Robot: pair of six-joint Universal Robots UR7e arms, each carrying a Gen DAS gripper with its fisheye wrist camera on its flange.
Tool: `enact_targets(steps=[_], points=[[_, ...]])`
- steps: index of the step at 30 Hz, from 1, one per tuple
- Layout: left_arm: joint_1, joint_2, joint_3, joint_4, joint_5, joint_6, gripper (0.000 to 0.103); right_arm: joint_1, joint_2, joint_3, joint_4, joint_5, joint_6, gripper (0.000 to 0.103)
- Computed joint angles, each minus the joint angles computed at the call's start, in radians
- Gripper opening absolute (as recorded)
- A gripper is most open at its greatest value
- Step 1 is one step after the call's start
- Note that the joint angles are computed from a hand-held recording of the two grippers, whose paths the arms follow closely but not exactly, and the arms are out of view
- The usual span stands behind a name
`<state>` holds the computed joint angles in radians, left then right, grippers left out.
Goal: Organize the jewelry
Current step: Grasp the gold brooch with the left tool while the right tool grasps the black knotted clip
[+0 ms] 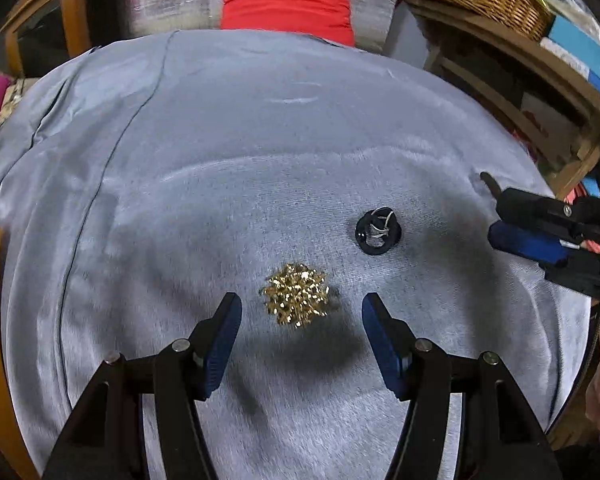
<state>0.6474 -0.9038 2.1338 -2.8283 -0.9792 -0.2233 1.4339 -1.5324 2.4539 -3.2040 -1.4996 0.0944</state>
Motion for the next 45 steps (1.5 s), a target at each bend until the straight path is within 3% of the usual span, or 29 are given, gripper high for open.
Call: enact_targets(steps=[7, 9, 10, 14, 19, 24, 26, 30, 32, 45], points=[[0.041, -0.002, -0.004, -0.022, -0.042, 0.018, 0.063, -0.002, 0.085, -0.046, -0.022, 0.013, 0.048, 0.035], [0.042, -0.002, 0.002, -0.042, -0.052, 0.041, 0.063, 0.014, 0.113, -0.065, -0.019, -0.008, 0.054, 0.041], [0.043, -0.003, 0.004, -0.053, -0.069, 0.051, 0.063, 0.022, 0.123, -0.071, -0.020, -0.023, 0.055, 0.051], [0.040, 0.006, 0.006, -0.068, -0.081, 0.067, 0.054, 0.061, 0.169, -0.092, -0.059, -0.115, 0.054, 0.055], [0.035, 0.020, 0.005, -0.085, -0.056, 0.061, 0.039, 0.074, 0.216, -0.122, -0.052, -0.158, 0.045, 0.055], [0.040, 0.019, 0.001, -0.091, -0.067, 0.050, 0.039, 0.102, 0.261, -0.151, -0.059, -0.240, -0.001, 0.045], [0.042, 0.018, 0.000, -0.089, -0.071, 0.049, 0.039, 0.115, 0.276, -0.157, -0.069, -0.282, -0.017, 0.031], [0.045, 0.009, 0.004, -0.090, -0.077, 0.052, 0.039, 0.138, 0.291, -0.159, -0.089, -0.338, -0.042, 0.022], [0.047, 0.004, 0.003, -0.089, -0.077, 0.053, 0.039, 0.139, 0.286, -0.158, -0.084, -0.339, -0.038, 0.017], [0.052, -0.047, 0.031, -0.124, -0.051, 0.036, 0.039, 0.139, 0.200, -0.104, -0.106, -0.236, -0.030, 0.016]])
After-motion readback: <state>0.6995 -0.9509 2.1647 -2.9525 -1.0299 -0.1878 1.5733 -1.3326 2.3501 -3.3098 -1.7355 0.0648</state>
